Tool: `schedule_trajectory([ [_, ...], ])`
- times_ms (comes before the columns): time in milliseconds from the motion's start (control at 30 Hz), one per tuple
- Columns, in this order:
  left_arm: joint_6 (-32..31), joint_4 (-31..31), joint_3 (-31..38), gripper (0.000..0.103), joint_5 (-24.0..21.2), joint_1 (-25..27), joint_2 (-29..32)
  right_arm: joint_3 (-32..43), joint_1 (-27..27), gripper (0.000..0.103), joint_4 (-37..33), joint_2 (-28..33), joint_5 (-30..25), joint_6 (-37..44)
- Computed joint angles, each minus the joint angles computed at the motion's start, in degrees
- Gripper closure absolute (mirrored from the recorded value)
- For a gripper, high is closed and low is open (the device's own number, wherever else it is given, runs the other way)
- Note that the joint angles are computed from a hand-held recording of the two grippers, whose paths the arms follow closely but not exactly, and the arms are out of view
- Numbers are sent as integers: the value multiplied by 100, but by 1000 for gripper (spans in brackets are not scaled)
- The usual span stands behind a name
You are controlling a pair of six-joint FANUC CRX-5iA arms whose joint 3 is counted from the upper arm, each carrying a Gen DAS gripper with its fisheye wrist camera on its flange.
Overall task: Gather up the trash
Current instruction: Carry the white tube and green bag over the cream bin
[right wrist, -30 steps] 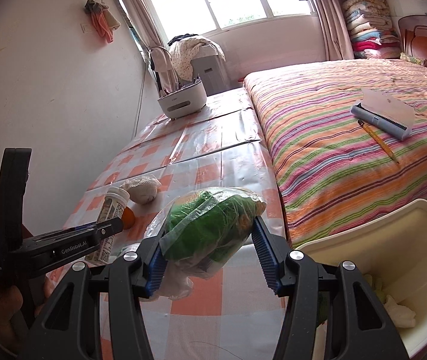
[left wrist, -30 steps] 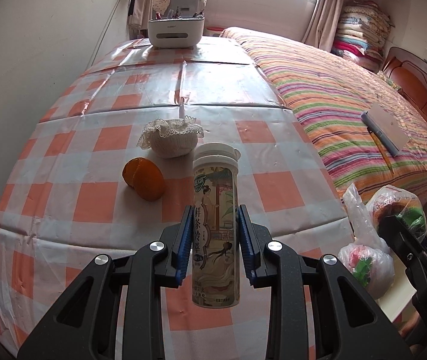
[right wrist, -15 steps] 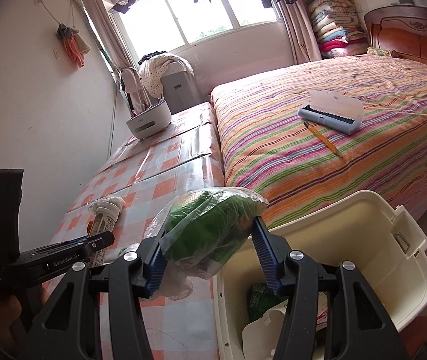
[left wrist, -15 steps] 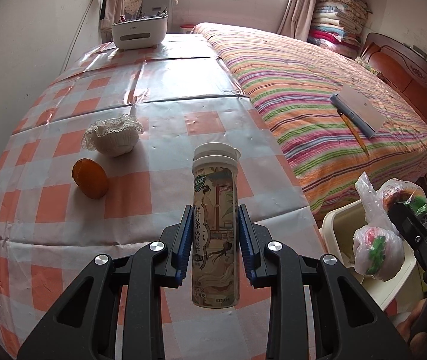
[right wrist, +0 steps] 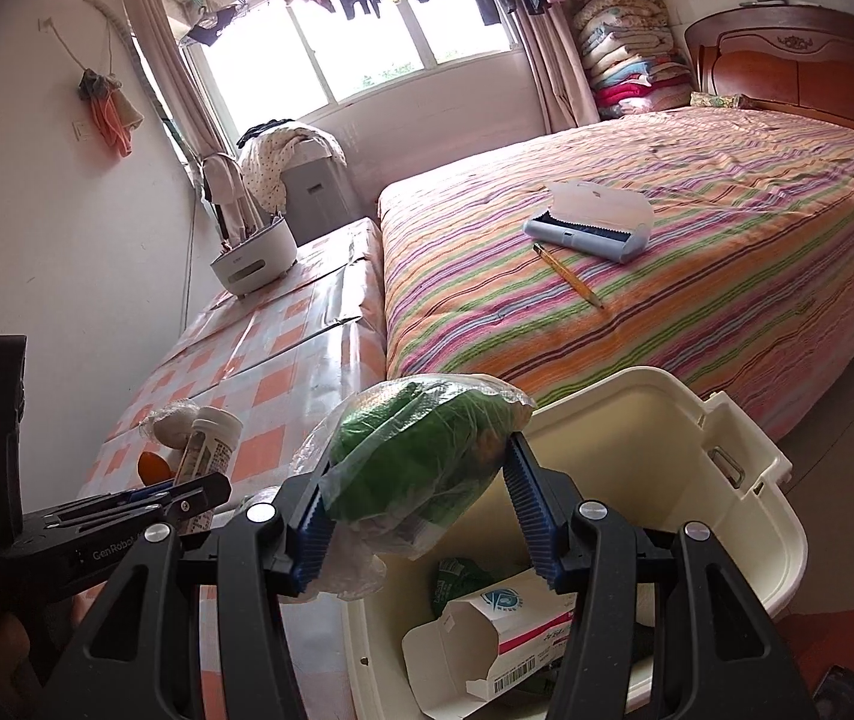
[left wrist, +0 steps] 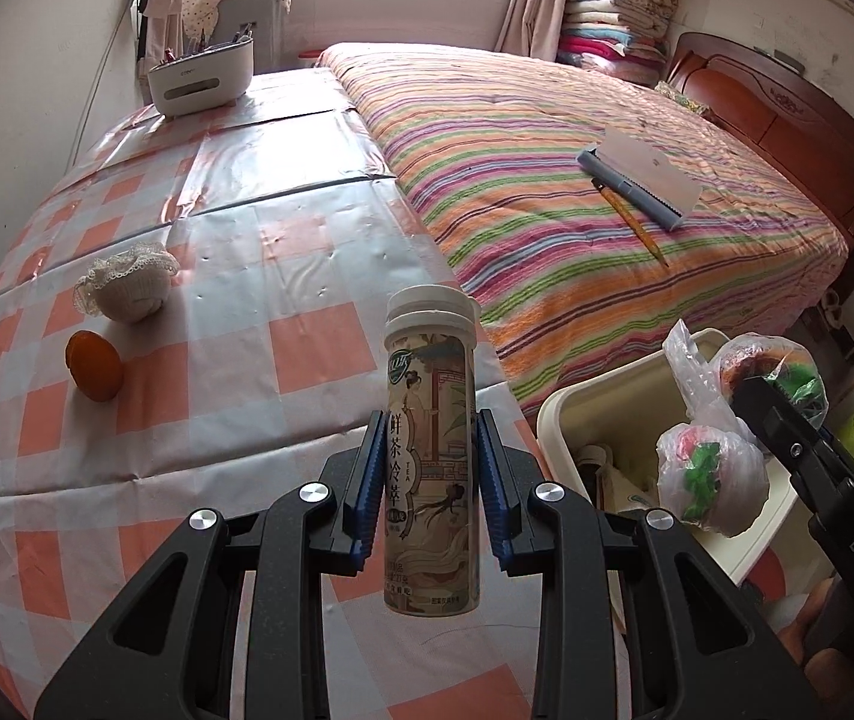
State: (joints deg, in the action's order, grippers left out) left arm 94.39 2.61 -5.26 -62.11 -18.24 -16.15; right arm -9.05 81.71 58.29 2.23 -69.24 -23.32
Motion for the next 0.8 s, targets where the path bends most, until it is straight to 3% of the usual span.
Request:
schedule_trajectory([
  [267,73,-13,67,75,62,-168,11,-153,154,52,-2,-133,-435,-156],
  [800,174,25,215,75,146,-610,180,-312,257,49,-159,-316,-741,-402],
])
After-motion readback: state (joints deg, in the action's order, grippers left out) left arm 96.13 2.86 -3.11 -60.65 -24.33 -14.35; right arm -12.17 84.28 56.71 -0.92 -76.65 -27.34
